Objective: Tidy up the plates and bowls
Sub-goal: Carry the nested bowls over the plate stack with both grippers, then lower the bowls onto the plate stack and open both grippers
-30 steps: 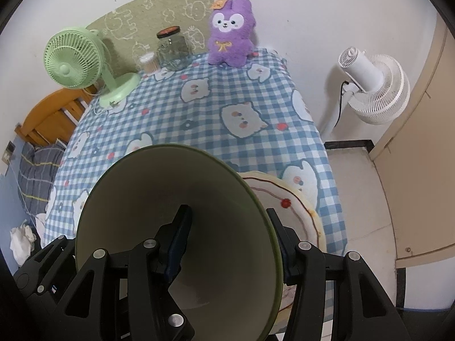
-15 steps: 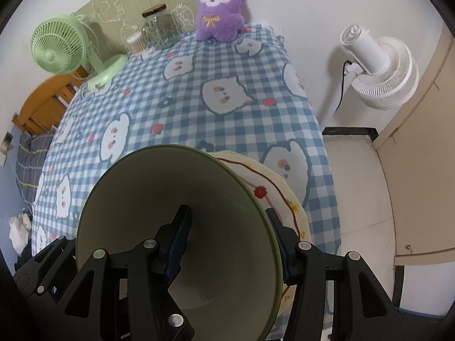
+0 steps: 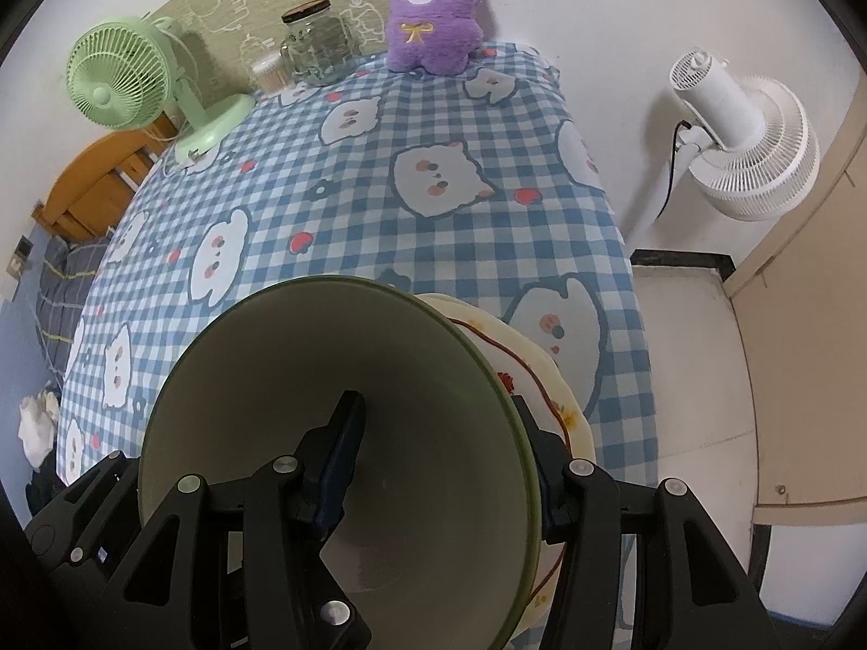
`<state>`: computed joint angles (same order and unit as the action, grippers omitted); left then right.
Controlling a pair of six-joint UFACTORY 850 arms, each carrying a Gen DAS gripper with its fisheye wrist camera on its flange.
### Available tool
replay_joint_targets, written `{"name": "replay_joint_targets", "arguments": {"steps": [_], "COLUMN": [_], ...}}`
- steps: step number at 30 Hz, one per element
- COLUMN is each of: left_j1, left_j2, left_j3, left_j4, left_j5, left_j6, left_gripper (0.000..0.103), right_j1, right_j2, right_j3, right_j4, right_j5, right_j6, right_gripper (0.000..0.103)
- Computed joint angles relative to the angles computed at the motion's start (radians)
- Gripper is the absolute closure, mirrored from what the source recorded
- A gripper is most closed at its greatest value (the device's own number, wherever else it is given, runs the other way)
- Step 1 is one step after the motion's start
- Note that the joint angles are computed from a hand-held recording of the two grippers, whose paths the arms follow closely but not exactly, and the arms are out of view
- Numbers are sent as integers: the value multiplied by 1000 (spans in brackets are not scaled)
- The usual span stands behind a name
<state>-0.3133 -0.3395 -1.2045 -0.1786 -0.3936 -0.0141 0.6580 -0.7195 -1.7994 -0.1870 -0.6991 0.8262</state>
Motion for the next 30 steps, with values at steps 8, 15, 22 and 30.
{"name": "replay_joint_targets", "arguments": {"steps": [8, 15, 22, 30], "left_j1": [1, 1, -7, -12], "left_j2": [3, 14, 32, 59], "left_j3": [4, 15, 22, 25], "left_j4": [2, 14, 92, 171], "left_j5": [2, 16, 18, 18], "left_j6": [-3, -22, -92, -172], "left_gripper": [48, 43, 40, 36], "right_j1": [2, 8, 10, 17], "right_j2": [2, 5, 27, 53], "right_j3": [2, -3, 12, 19], "right_j4": [-4, -43, -58, -96], "right_j5": [5, 2, -2, -6], "right_j6": [-4, 16, 13, 56], "right_gripper": [46, 45, 44, 37]}}
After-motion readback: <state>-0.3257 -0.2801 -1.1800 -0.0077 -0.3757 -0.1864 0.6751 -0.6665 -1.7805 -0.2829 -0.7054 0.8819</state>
